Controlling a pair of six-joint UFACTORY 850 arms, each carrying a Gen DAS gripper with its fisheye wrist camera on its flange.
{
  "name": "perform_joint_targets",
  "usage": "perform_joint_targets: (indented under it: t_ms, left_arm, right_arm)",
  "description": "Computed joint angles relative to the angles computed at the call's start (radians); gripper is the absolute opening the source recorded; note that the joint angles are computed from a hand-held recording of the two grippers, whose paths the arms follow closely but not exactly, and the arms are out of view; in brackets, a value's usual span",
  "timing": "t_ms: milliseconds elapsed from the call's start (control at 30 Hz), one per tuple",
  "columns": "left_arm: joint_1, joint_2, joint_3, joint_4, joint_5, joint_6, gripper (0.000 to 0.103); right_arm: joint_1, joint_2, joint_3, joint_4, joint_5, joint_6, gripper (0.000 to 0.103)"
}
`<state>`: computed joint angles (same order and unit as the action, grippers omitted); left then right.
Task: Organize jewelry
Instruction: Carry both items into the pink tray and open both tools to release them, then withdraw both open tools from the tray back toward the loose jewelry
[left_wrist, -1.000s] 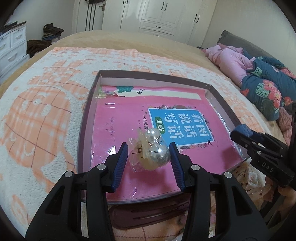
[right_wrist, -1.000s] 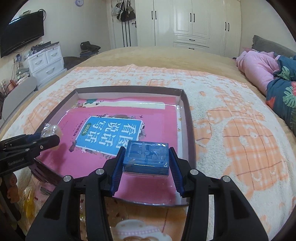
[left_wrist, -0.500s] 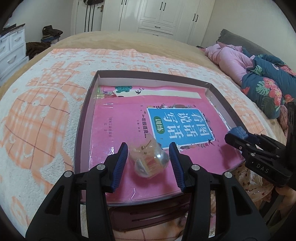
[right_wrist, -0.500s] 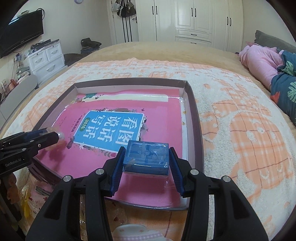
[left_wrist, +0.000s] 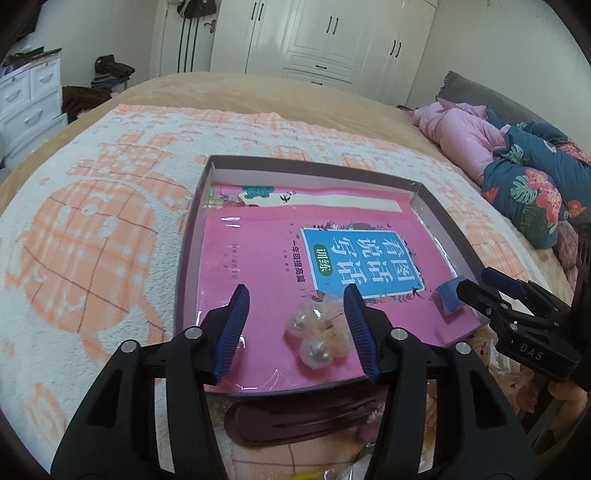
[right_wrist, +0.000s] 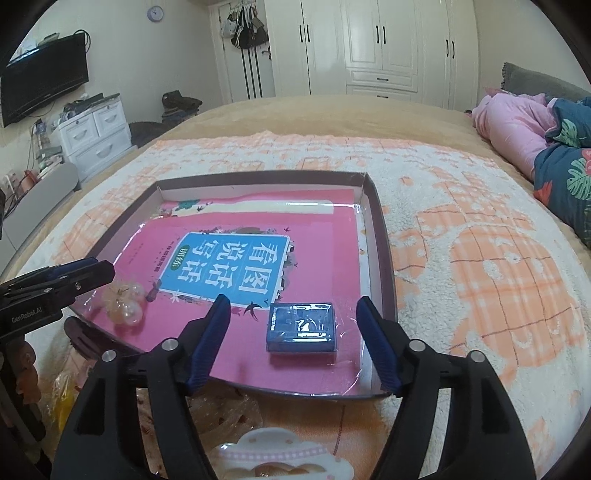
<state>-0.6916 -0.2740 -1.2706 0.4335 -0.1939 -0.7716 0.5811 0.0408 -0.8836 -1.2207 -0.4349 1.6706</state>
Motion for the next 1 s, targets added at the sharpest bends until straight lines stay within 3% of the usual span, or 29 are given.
perform_joint_targets:
  t_ms: [233, 600, 1000]
  left_arm:
    - [-0.009, 0.044, 0.039, 0.25, 0.015, -0.254, 0.055]
    - [-0.029, 0.118, 0.107, 0.686, 0.015, -0.712, 0.091]
    - [-0.052, 0.202, 0.197, 1.062, -0.016, -1.068, 0.092]
  right_arm:
    - [0.04, 0.036, 0.027, -0.11, -0.044, 0.116, 0.08]
    - [0.085, 0.088, 0.057, -0.187, -0.118, 0.23, 0.093]
    - [0.161, 0.14, 0.097, -0.219, -0.224, 0.286, 0.095]
